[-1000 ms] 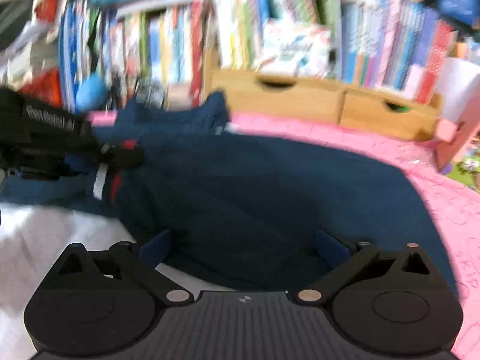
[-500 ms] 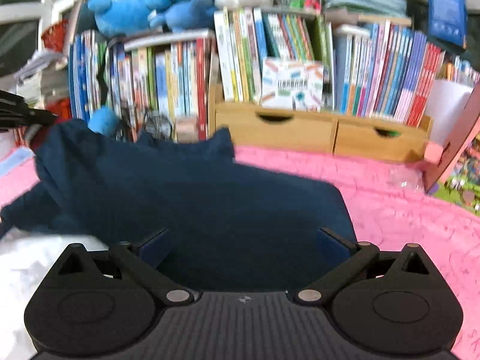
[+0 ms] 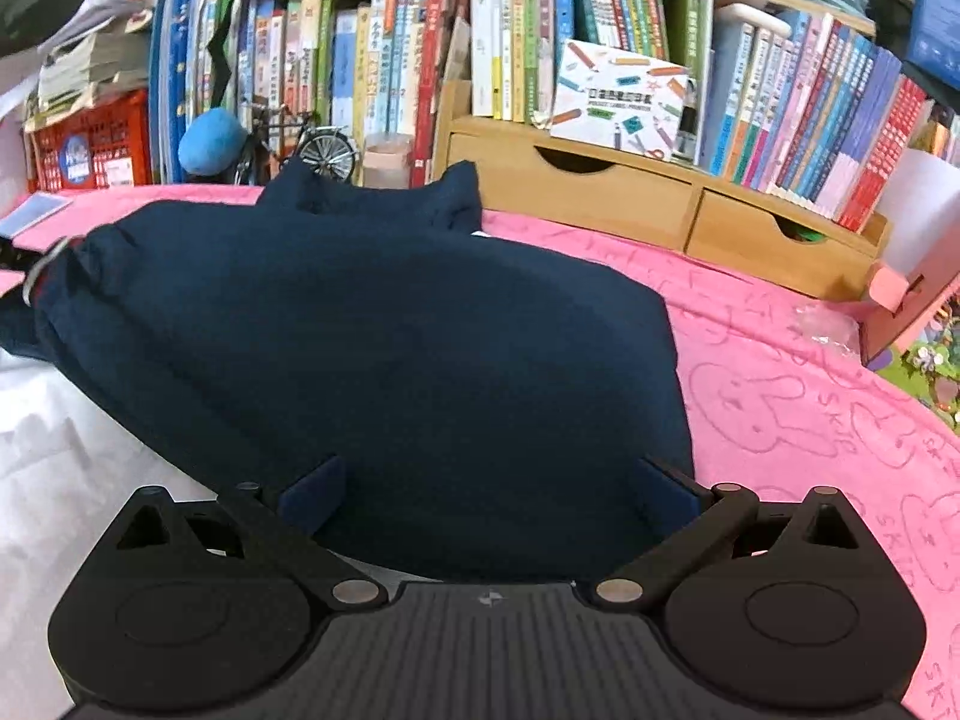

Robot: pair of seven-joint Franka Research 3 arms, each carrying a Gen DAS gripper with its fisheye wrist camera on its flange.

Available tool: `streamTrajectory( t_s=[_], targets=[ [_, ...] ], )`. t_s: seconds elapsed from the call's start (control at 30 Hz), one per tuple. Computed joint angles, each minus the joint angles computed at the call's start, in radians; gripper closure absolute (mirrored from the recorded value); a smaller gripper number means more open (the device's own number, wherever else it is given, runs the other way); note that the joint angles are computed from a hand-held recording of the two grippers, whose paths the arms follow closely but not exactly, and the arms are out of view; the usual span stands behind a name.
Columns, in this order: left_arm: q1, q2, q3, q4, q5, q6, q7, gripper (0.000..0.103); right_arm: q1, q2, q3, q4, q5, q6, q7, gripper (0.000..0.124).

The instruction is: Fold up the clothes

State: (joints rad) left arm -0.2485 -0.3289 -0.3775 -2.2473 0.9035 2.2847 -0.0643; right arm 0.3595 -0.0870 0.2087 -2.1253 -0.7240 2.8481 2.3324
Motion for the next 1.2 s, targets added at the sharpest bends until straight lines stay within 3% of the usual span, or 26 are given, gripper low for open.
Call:
streamTrajectory(
  t_s=[0.13, 0.17, 0.2, 0.27, 0.37, 0.43, 0.5, 0.53, 0.67, 0.7, 0.8, 0.83, 0.9, 0.97, 1.03, 1.07, 1.13, 1.17, 1.2],
  targets=[
    [-0.004, -0.089, 0.074, -0.112, -0.043, 0.338, -0.048, 0.095, -0.003, 0.008, -0.005, -0.005, 0.026, 0.005, 0.012, 0.021],
    [-0.009, -0.095, 0.091, -0.132, -0.076, 0.427, -0.050, 0.087, -0.004, 0.012, -0.003, -0.005, 0.011, 0.005, 0.031, 0.021],
    [-0.017, -0.087, 0.102, -0.141, -0.116, 0.488, -0.045, 0.079, -0.006, 0.016, -0.001, -0.003, -0.015, 0.005, 0.059, 0.021],
    [-0.031, -0.055, 0.107, -0.137, -0.189, 0.543, -0.011, 0.075, -0.004, 0.021, 0.001, 0.001, -0.068, 0.001, 0.109, 0.021],
    [-0.010, 0.015, 0.063, -0.096, -0.250, 0.529, 0.002, 0.066, 0.004, 0.024, -0.006, 0.004, -0.108, -0.002, 0.146, 0.021],
    [0.070, 0.045, -0.011, -0.070, -0.163, 0.532, -0.112, 0.055, 0.009, 0.025, -0.012, 0.004, -0.101, 0.003, 0.143, 0.021],
    [0.125, 0.068, -0.060, -0.045, -0.051, 0.539, -0.252, 0.028, 0.012, 0.026, -0.016, 0.003, -0.097, 0.006, 0.142, 0.021],
    [0.125, 0.077, -0.066, -0.031, -0.030, 0.519, -0.291, 0.024, 0.013, 0.026, -0.016, 0.004, -0.102, 0.004, 0.146, 0.021],
    [0.095, 0.097, -0.078, 0.019, 0.035, 0.389, -0.389, 0.024, 0.015, 0.026, -0.017, 0.007, -0.123, -0.003, 0.161, 0.021],
    [0.080, 0.102, -0.082, 0.033, 0.046, 0.329, -0.376, 0.024, 0.016, 0.027, -0.016, 0.007, -0.128, -0.004, 0.165, 0.021],
    [0.018, 0.162, -0.098, 0.126, 0.011, 0.051, -0.222, 0.023, 0.018, 0.028, -0.017, 0.010, -0.142, -0.008, 0.175, 0.021],
    [0.003, 0.184, -0.090, 0.149, -0.004, 0.010, -0.185, 0.022, 0.019, 0.028, -0.018, 0.010, -0.145, -0.007, 0.178, 0.021],
    [-0.019, 0.205, -0.068, 0.165, 0.005, -0.002, -0.174, 0.008, 0.020, 0.029, -0.019, 0.010, -0.149, -0.005, 0.181, 0.021],
    [-0.035, 0.217, -0.039, 0.172, 0.016, 0.021, -0.206, 0.004, 0.020, 0.029, -0.022, 0.009, -0.149, -0.001, 0.178, 0.021],
    [-0.053, 0.226, -0.018, 0.178, 0.050, 0.021, -0.267, 0.016, 0.020, 0.029, -0.022, 0.009, -0.149, 0.000, 0.176, 0.021],
    [-0.062, 0.228, -0.008, 0.177, 0.070, 0.022, -0.290, 0.042, 0.020, 0.029, -0.022, 0.009, -0.150, 0.000, 0.178, 0.021],
    [-0.077, 0.224, 0.010, 0.169, 0.099, 0.039, -0.315, 0.052, 0.020, 0.029, -0.022, 0.008, -0.151, 0.001, 0.181, 0.021],
    [-0.086, 0.225, 0.010, 0.175, 0.114, 0.021, -0.307, 0.066, 0.020, 0.028, -0.022, 0.007, -0.152, 0.002, 0.181, 0.021],
    [-0.095, 0.227, 0.008, 0.182, 0.130, 0.004, -0.298, 0.073, 0.020, 0.028, -0.021, 0.007, -0.157, 0.003, 0.184, 0.021]
  ],
)
